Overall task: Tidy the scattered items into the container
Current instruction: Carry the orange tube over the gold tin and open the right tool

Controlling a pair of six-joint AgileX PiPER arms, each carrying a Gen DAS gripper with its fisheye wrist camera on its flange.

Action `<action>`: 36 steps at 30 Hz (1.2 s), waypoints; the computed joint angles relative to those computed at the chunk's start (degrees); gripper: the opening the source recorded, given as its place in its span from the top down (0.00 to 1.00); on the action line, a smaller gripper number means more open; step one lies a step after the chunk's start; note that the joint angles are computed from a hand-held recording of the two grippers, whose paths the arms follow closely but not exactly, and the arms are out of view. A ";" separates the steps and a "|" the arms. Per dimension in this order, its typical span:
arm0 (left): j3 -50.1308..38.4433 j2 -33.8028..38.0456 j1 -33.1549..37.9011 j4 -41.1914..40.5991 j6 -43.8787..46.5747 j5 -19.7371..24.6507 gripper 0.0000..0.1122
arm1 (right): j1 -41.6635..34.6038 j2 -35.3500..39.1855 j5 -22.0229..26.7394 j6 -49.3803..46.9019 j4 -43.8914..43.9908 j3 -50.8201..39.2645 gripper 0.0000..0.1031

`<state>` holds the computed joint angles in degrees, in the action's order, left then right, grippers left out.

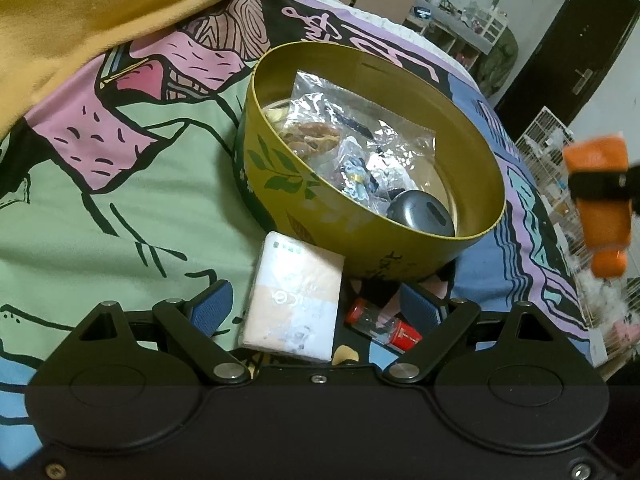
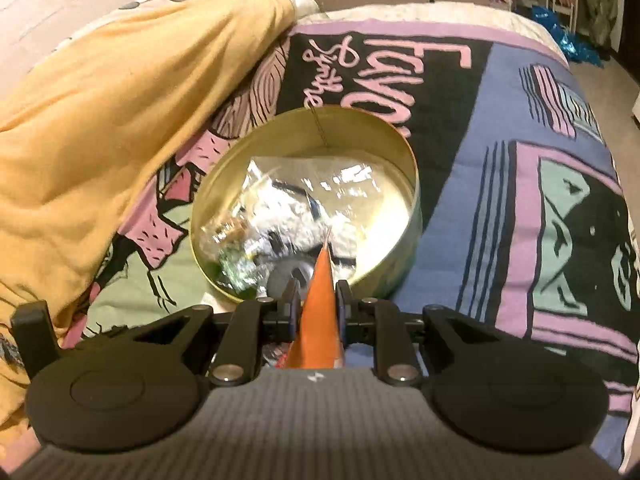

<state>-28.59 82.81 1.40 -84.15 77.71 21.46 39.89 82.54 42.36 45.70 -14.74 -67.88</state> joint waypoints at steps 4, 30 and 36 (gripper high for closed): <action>-0.16 0.32 -0.05 0.37 -0.53 0.05 0.20 | 0.37 1.68 1.22 -1.38 -0.12 -4.10 0.80; -0.27 1.64 0.74 -0.29 -0.43 1.61 0.20 | 2.09 16.50 6.14 -2.43 -4.85 -25.59 0.78; -0.76 2.24 1.09 0.53 -1.33 1.92 0.20 | 5.87 14.45 5.15 14.35 -22.67 -21.11 0.00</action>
<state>-29.35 85.05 2.49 -83.62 76.38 23.37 45.76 96.99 47.51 60.05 -37.41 -88.99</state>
